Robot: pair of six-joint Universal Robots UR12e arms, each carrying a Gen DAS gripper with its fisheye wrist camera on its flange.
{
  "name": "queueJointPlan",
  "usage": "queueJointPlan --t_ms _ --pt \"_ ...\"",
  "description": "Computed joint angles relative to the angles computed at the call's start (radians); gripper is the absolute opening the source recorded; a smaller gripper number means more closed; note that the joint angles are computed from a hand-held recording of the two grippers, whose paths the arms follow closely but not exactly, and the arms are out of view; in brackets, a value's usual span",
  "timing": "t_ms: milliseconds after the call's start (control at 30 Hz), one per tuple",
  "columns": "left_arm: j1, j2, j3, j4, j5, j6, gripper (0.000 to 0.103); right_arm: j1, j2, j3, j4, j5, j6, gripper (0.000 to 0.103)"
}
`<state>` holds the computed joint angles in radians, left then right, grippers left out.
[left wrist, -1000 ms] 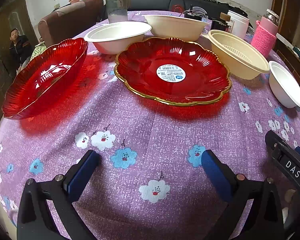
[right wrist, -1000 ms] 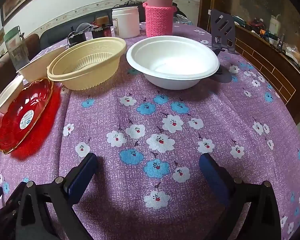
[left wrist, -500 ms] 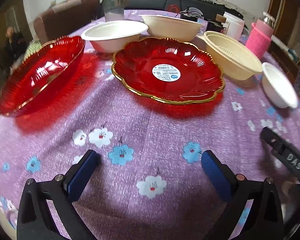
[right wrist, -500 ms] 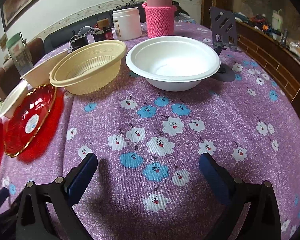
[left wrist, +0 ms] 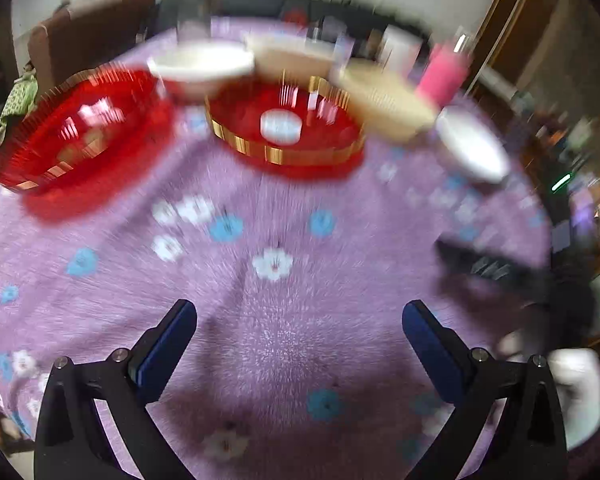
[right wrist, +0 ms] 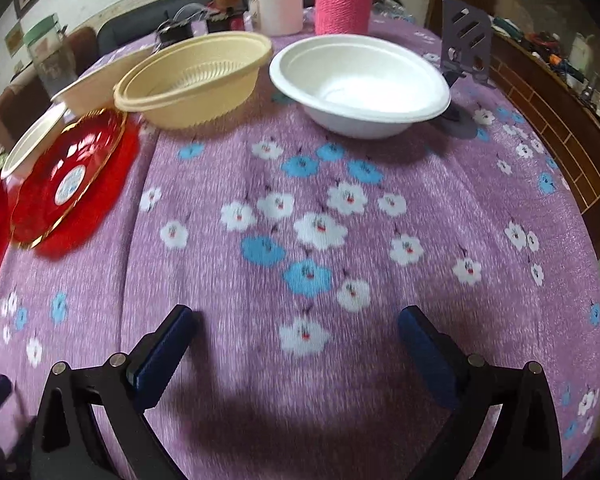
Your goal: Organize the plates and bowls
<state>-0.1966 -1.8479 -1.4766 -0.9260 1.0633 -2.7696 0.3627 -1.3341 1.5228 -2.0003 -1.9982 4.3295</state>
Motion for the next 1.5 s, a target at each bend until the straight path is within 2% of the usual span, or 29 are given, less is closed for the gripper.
queueJointPlan --t_ms 33,100,133,167,233,300,333,367,433,467,500,533,567,667,767,867,933,1067,1167,1300,1367,1400,1433,1467,1500 --pt "0.022 0.017 -0.030 0.088 -0.042 -0.036 0.103 0.004 -0.004 0.006 -0.006 0.002 0.001 0.102" --pt "0.040 0.029 -0.056 0.204 -0.045 -0.109 0.103 0.020 -0.016 0.019 -0.015 0.005 0.004 0.102" --pt "0.051 0.031 -0.053 0.209 -0.034 -0.114 0.103 0.026 -0.015 0.019 -0.010 -0.003 0.006 0.102" --pt "0.058 0.029 -0.040 0.181 -0.023 -0.085 0.103 0.031 -0.019 0.017 0.006 0.009 0.027 0.102" --pt "0.081 0.030 -0.032 0.172 -0.010 -0.054 0.098 0.044 -0.013 0.005 0.034 -0.016 0.048 0.102" --pt "0.115 0.030 -0.029 0.205 -0.006 -0.099 0.097 0.073 -0.005 -0.022 0.051 -0.083 0.056 0.102" --pt "0.142 0.031 -0.032 0.255 -0.015 -0.145 0.097 0.087 0.000 -0.037 0.049 -0.119 0.047 0.102" --pt "0.157 0.030 -0.029 0.294 -0.011 -0.177 0.097 0.109 0.012 -0.058 0.031 -0.183 0.018 0.102" --pt "0.180 0.024 -0.027 0.381 0.018 -0.239 0.097 0.138 0.029 -0.080 -0.041 -0.261 -0.034 0.102" --pt "0.190 0.014 -0.019 0.427 0.032 -0.270 0.097 0.151 0.040 -0.090 -0.116 -0.289 -0.089 0.102" --pt "0.194 0.003 -0.007 0.452 0.051 -0.287 0.097 0.157 0.062 -0.103 -0.219 -0.288 -0.176 0.102" --pt "0.196 -0.002 -0.002 0.457 0.072 -0.291 0.098 0.155 0.076 -0.114 -0.296 -0.245 -0.241 0.102" --pt "0.195 -0.017 0.023 0.438 0.099 -0.290 0.098 0.150 0.097 -0.138 -0.377 -0.160 -0.303 0.102" --pt "0.200 -0.068 0.106 0.333 0.087 -0.283 0.098 0.115 0.148 -0.199 -0.486 0.083 -0.362 0.103" --pt "0.206 -0.143 0.228 0.156 0.015 -0.273 0.098 0.085 0.217 -0.284 -0.454 0.199 -0.388 0.098" --pt "0.200 -0.207 0.326 0.042 0.023 -0.275 0.097 0.069 0.277 -0.371 -0.409 0.287 -0.378 0.087" --pt "0.195 -0.255 0.392 0.000 0.029 -0.288 0.097 0.063 0.312 -0.423 -0.369 0.323 -0.359 0.082" --pt "0.196 -0.333 0.495 -0.069 -0.002 -0.328 0.097 0.045 0.369 -0.503 -0.278 0.322 -0.363 0.082" --pt "0.190 -0.377 0.562 -0.136 -0.012 -0.318 0.093 0.035 0.391 -0.547 -0.221 0.318 -0.374 0.082" --pt "0.172 -0.422 0.637 -0.229 0.014 -0.279 0.077 0.021 0.428 -0.610 -0.171 0.321 -0.391 0.078" --pt "0.165 -0.439 0.665 -0.262 0.029 -0.271 0.066 0.020 0.442 -0.624 -0.159 0.317 -0.392 0.074" --pt "0.164 -0.445 0.676 -0.278 0.023 -0.266 0.058 0.018 0.447 -0.629 -0.155 0.317 -0.393 0.071" --pt "0.163 -0.451 0.687 -0.292 0.017 -0.258 0.046 0.017 0.450 -0.631 -0.154 0.320 -0.395 0.065" --pt "0.160 -0.457 0.698 -0.306 0.019 -0.247 0.040 0.015 0.454 -0.633 -0.153 0.331 -0.396 0.060" --pt "0.154 -0.458 0.700 -0.307 0.043 -0.239 0.035 0.014 0.457 -0.634 -0.157 0.340 -0.394 0.047"
